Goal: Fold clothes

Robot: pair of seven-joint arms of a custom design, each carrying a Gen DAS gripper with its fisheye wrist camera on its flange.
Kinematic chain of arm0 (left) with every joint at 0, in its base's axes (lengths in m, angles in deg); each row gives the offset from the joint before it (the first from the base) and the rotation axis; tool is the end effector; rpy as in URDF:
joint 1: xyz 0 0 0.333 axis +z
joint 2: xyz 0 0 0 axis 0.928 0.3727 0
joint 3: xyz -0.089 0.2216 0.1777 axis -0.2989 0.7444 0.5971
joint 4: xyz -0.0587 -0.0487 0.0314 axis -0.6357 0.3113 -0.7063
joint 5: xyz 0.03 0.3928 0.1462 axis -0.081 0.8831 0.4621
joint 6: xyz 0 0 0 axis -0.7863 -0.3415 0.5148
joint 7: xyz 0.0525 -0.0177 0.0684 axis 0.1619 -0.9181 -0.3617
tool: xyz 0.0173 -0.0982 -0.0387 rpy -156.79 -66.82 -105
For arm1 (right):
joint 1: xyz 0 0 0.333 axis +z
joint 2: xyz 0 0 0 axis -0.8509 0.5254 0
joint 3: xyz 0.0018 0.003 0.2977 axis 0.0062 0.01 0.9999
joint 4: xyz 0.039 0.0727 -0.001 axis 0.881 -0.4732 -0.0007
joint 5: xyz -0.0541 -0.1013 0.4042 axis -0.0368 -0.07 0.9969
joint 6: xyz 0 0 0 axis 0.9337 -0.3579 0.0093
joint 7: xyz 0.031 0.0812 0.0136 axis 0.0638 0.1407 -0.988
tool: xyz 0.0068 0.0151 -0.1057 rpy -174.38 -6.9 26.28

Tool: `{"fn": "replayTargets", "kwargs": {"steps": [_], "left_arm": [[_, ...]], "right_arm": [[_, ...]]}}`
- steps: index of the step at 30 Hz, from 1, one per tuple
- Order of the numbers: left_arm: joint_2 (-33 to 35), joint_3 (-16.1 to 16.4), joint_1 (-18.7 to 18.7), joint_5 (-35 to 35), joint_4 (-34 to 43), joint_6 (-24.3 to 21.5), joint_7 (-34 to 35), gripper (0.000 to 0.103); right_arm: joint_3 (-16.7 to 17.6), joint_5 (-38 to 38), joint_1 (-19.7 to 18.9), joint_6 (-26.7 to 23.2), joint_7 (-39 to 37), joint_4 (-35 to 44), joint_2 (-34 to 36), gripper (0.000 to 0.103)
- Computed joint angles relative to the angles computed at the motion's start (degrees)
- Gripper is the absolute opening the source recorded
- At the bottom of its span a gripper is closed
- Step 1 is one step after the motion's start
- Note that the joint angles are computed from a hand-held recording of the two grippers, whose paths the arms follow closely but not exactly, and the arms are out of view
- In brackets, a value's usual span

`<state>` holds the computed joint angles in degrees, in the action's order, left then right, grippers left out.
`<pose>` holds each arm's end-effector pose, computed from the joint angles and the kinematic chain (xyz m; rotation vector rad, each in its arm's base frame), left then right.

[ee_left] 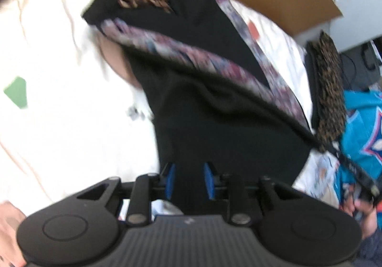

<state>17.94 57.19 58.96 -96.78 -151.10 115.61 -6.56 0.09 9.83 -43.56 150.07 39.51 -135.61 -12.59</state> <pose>0.4244 -0.1145 0.5789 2.8108 -1.2166 0.6746 0.5288 0.1658 0.4810 -1.9769 1.5612 -0.3249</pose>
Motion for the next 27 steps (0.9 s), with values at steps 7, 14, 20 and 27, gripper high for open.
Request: {"fn": "replayTargets", "kwargs": {"steps": [7, 14, 20, 27], "left_arm": [[0.49, -1.84, 5.3, 7.59, 0.88, -0.19, -7.37, 0.036], [3.09, -2.17, 8.48, 13.5, 0.51, 6.31, -14.72, 0.041], [4.77, -1.81, 8.93, 15.0, -0.26, 8.15, -17.38, 0.042], [5.94, -2.74, 9.96, 17.58, -2.11, 11.64, -21.9, 0.042]], "right_arm": [[-0.57, 2.7, 1.31, -1.92, -4.67, 0.7, 1.1, 0.021], [-0.24, 1.85, 1.19, -4.57, -8.56, 0.79, 0.9, 0.031], [0.11, 1.19, 1.09, -4.49, -8.55, 1.6, 1.65, 0.035], [0.43, 1.19, 1.67, -3.89, -9.78, 3.0, 3.28, 0.042]]}}
